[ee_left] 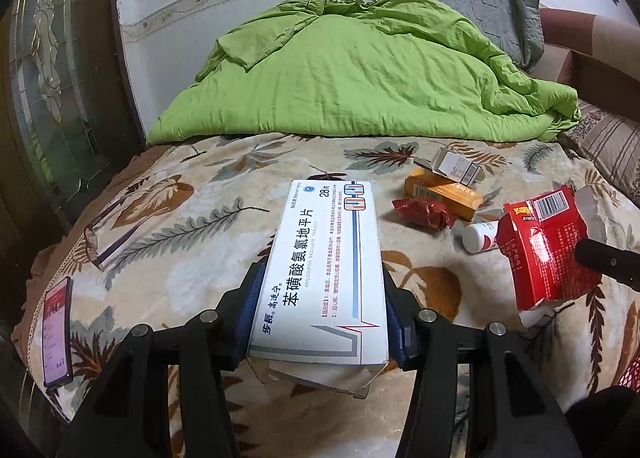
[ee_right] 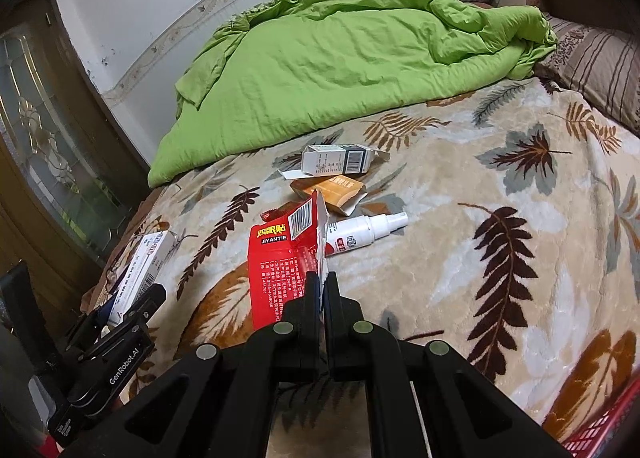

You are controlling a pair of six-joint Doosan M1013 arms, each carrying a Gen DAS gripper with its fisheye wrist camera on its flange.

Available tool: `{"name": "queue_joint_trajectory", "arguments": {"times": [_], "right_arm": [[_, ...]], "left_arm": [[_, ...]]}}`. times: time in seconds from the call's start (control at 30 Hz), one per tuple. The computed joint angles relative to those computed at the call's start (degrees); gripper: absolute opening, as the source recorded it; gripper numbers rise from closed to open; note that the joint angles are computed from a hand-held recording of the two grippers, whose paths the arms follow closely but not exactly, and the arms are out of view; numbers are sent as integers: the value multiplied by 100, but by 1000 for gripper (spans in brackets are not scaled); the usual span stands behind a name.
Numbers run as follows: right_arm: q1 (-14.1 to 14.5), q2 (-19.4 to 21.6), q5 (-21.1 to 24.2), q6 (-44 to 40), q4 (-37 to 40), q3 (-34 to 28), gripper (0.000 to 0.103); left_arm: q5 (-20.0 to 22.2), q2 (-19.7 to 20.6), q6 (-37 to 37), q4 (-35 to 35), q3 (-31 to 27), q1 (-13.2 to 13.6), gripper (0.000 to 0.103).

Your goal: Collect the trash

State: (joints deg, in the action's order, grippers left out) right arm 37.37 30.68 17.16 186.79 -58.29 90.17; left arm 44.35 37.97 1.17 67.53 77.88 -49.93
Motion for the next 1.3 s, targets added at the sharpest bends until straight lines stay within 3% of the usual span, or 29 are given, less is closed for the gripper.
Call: {"name": "queue_joint_trajectory", "arguments": {"times": [0.63,0.83,0.93,1.07,1.17,1.3], "right_arm": [[15,8,31,83,-52,-3,3],[15,2,18,148,-114,8,3],[2,-8,-26,276,-211,35,3],[-5,-8,-66,235,-191,37,3],[-6,-20,-102,314,-284,61,3],[-36,-37,-205,483,-358,104,3]], "left_arm": [[-139,34,88,-35,-29,-12,52],[-923,-44,535,-1209,36,258,52],[-1297,-25,1176,-2147,9,394,52],[-1099,108,1580,-2343,-215,388,65],[-1164,115,1572,-2501,-217,442,65],[-1295,98,2036,-3318,-177,542,65]]}}
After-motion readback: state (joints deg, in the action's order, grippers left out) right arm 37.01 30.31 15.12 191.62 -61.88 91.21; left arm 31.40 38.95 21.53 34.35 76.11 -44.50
